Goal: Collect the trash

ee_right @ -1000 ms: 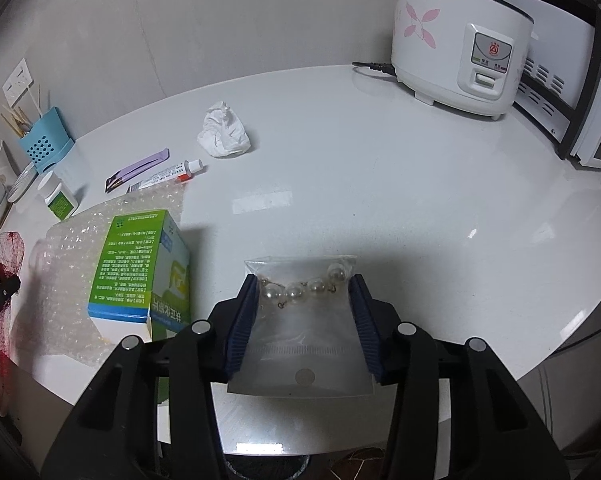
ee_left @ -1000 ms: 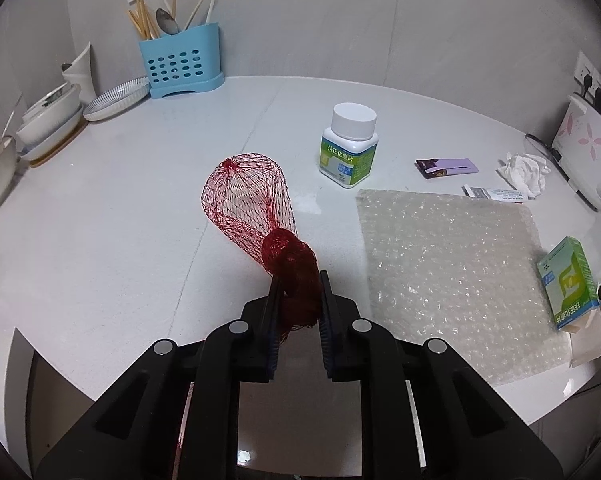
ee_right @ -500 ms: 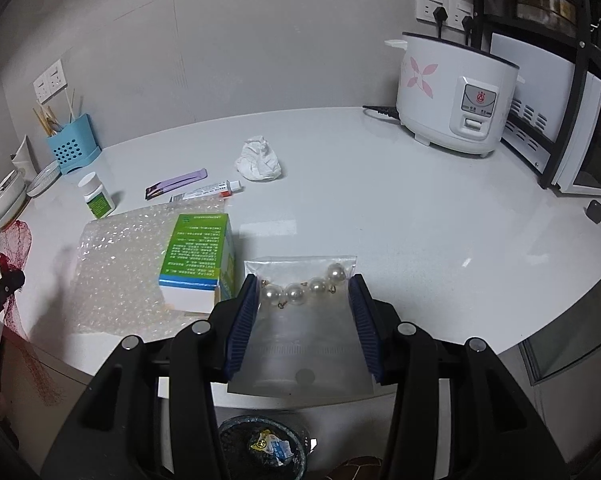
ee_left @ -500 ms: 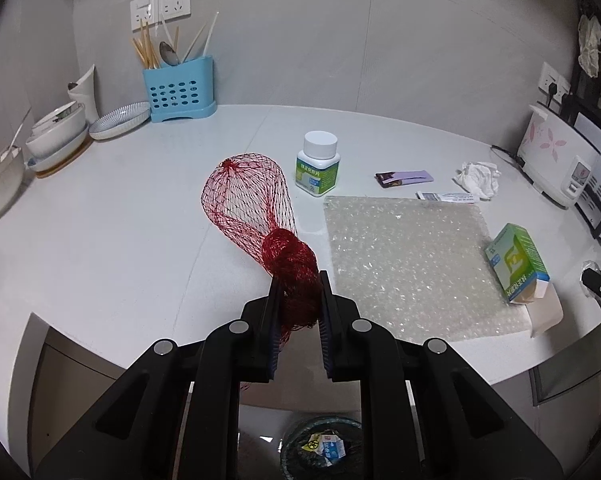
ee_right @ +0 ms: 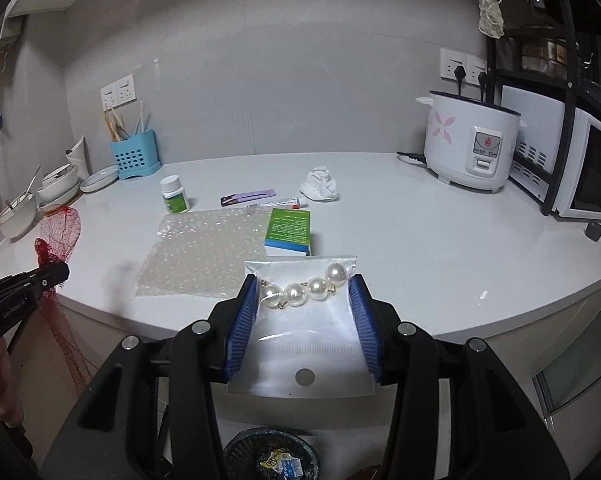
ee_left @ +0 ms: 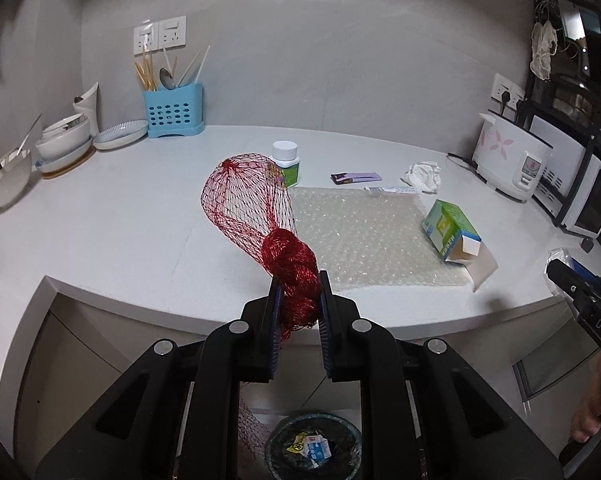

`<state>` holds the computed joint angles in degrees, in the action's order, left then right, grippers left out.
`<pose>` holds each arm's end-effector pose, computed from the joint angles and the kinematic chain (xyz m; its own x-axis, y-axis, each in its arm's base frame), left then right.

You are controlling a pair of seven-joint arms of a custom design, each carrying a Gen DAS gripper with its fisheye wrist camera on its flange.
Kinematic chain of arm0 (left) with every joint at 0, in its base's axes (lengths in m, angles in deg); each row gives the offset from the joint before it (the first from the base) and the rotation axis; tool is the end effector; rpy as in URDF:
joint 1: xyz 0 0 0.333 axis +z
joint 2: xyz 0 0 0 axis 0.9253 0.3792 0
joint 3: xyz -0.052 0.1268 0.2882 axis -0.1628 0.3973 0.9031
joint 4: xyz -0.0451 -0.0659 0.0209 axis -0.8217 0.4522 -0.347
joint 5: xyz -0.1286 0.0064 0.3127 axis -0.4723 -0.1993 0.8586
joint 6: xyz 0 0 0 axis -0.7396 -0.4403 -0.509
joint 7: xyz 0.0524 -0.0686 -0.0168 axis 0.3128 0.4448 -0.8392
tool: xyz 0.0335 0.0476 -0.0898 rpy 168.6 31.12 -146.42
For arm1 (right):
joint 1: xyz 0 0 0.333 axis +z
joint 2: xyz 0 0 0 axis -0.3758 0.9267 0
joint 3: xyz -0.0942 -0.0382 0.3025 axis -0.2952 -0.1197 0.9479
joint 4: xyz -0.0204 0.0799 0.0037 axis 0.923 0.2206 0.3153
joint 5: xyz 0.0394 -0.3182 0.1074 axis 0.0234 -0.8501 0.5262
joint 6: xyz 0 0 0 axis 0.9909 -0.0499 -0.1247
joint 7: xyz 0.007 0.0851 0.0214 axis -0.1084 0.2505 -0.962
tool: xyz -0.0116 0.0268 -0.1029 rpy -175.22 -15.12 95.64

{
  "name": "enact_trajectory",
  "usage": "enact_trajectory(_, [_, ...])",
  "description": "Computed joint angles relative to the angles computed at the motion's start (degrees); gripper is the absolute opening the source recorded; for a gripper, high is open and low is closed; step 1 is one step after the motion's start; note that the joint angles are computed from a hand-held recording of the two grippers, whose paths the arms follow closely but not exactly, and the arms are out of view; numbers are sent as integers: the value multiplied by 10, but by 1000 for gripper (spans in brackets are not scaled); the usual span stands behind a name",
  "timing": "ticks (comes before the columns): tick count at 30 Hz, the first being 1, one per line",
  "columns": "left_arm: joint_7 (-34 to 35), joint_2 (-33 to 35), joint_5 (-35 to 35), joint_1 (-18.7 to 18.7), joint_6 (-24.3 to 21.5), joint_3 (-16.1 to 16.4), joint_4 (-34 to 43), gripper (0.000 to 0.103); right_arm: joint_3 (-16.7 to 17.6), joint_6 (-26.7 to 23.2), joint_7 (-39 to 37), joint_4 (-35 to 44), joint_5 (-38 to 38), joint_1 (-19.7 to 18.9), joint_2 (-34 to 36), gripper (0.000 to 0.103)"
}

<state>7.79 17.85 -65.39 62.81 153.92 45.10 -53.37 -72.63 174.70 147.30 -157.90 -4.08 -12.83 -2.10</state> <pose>0.4821 -0.1281 0.7726 -0.3056 -0.9468 0.1013 -0.6063 0.1114 -0.7874 0.3972 0.1402 0.7734 -0.2682 -0.9630 -0.0271 -0.5011 0.1634 -0.8498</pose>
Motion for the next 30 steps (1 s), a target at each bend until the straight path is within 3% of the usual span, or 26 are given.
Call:
enact_trajectory(20, [54, -222, -78, -27, 105, 9, -333, 16, 60, 81, 88, -211, -5, 37, -124, 44])
enact_trajectory(30, [57, -219, -97, -38, 174, 2, -448, 16, 70, 134, 155, -320, -22, 35, -116, 44])
